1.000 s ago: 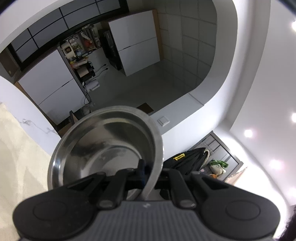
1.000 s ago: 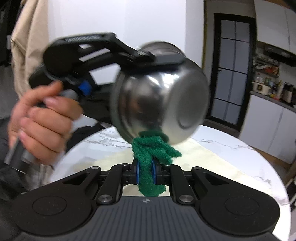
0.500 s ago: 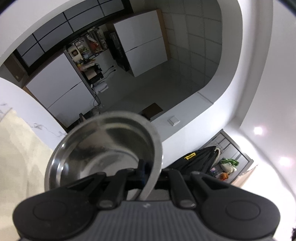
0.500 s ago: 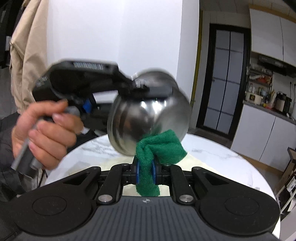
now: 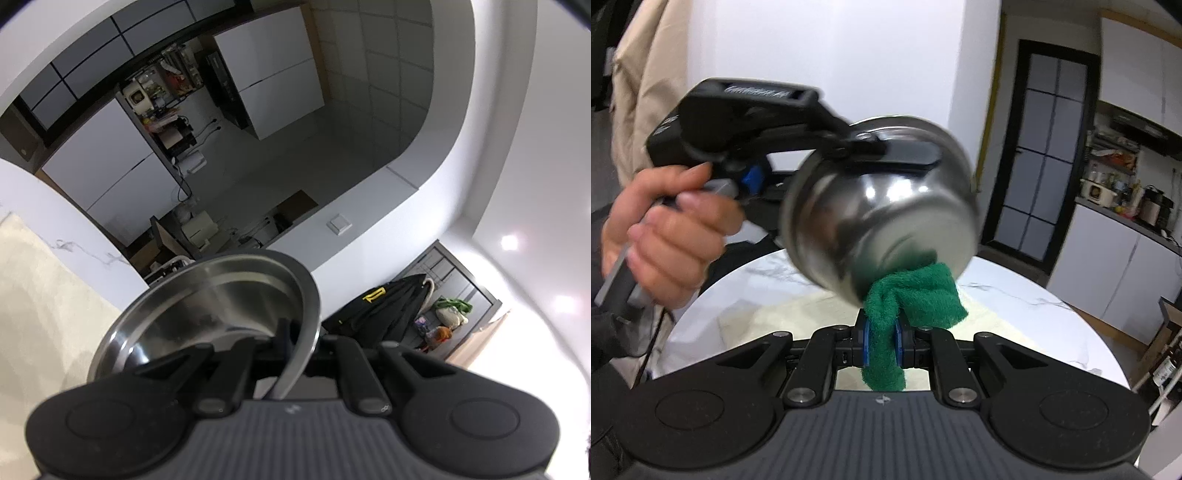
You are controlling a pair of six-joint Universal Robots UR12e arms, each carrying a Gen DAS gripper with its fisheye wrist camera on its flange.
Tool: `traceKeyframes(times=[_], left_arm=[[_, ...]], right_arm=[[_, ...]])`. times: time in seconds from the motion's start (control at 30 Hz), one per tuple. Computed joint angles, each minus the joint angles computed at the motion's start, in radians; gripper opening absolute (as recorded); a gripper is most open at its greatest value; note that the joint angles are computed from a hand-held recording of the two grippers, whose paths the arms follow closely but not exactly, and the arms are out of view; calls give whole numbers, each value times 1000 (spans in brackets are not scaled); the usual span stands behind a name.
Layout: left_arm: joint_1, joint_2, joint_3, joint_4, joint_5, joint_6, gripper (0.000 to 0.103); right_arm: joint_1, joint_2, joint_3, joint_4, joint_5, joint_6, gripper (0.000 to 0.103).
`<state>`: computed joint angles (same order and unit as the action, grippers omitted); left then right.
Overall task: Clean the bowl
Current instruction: 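Hold the inverted bowl with the left tool while the right tool scrubs its outer bottom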
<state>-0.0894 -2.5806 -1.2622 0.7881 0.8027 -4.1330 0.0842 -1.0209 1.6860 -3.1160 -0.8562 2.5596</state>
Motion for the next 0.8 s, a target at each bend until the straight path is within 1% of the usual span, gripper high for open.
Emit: traceKeyframes(times=[0.03, 0.13, 0.17, 0.23, 0.37, 0.43, 0.5, 0.67, 0.77, 0.8], left_arm=[[1, 1, -3, -5, 3, 3, 6], [2, 1, -7, -20, 3, 1, 5], [3, 1, -8, -28, -2, -1, 5], [4, 2, -8, -38, -14, 6, 5], [3, 3, -7, -38, -35, 24, 5], [3, 1, -1, -32, -59, 21, 5], [3, 2, 1, -30, -74, 21, 5], [1, 3, 2, -17, -78, 21, 5], [1, 1, 2, -11, -66, 16, 5], [1, 1, 2, -13, -62, 19, 5]], right_arm=[[0, -2, 0, 3, 4, -1, 14], [-6, -6, 6, -32, 40, 18, 14], [-10, -5, 12, -89, 48, 45, 14], [-14, 5, 5, -145, 40, 82, 14], [-17, 15, -6, -160, 16, 113, 14], [-13, 22, -14, -152, -28, 99, 14], [-10, 26, -17, -144, -54, 89, 14], [-10, 18, -19, -48, -54, 25, 14], [-7, 6, -13, 14, -31, -45, 14], [-7, 3, -10, 21, -23, -54, 14]])
